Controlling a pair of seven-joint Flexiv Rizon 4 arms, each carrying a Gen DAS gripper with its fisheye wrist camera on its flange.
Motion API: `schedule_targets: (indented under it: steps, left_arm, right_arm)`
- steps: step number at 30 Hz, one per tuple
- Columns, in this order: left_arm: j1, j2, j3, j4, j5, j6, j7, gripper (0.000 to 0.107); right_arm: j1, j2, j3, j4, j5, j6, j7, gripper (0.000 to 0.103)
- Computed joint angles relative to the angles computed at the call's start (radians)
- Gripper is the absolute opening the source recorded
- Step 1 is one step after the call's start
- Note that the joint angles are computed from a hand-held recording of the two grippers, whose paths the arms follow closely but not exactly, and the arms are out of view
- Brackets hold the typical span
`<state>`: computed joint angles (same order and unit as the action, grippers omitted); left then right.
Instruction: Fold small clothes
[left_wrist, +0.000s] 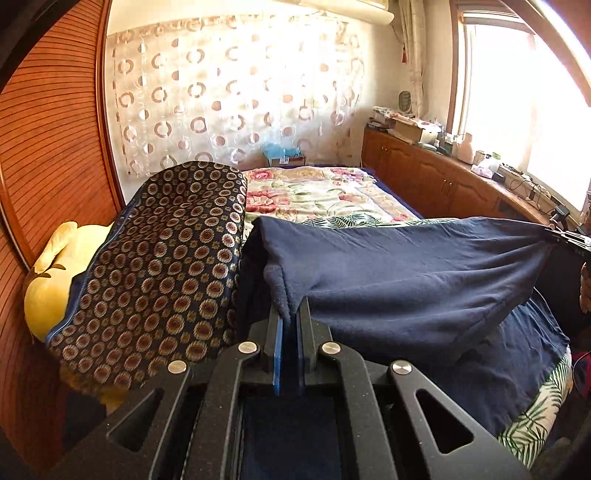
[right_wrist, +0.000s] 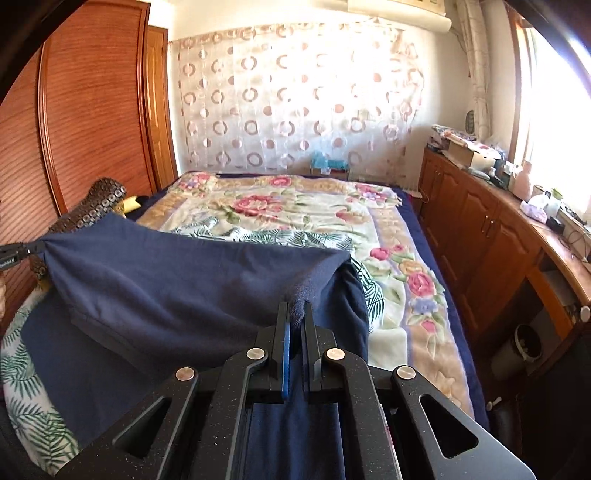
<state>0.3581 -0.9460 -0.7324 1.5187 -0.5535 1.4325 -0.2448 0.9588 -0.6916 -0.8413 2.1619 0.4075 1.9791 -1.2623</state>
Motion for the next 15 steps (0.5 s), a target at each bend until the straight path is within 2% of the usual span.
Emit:
schedule_targets:
  steps: [4,9,13,15]
  left_arm:
    - [0.079,0.009,-0.069,0.089,0.015,0.049,0.027,0.006]
    - [0.173,0.007,-0.141,0.182,0.072,0.089,0.003,0.006]
    - [0.222,0.012,-0.155,0.223,0.114,0.069,-0.038,0.006]
    - [0.223,0.009,-0.137,0.230,0.140,0.067,-0.058,0.006]
  right_arm:
    - [0.050,-0.008,-0.010,0.046,0.042,0.033,0.000,0.004]
    - [0.109,-0.002,-0.001,0.104,0.096,0.076,-0.009,0.004]
    - [0.108,0.043,0.054,0.150,0.128,0.114,-0.026,0.004]
    - [0.102,0.051,0.078,0.165,0.147,0.122,-0.040,0.004]
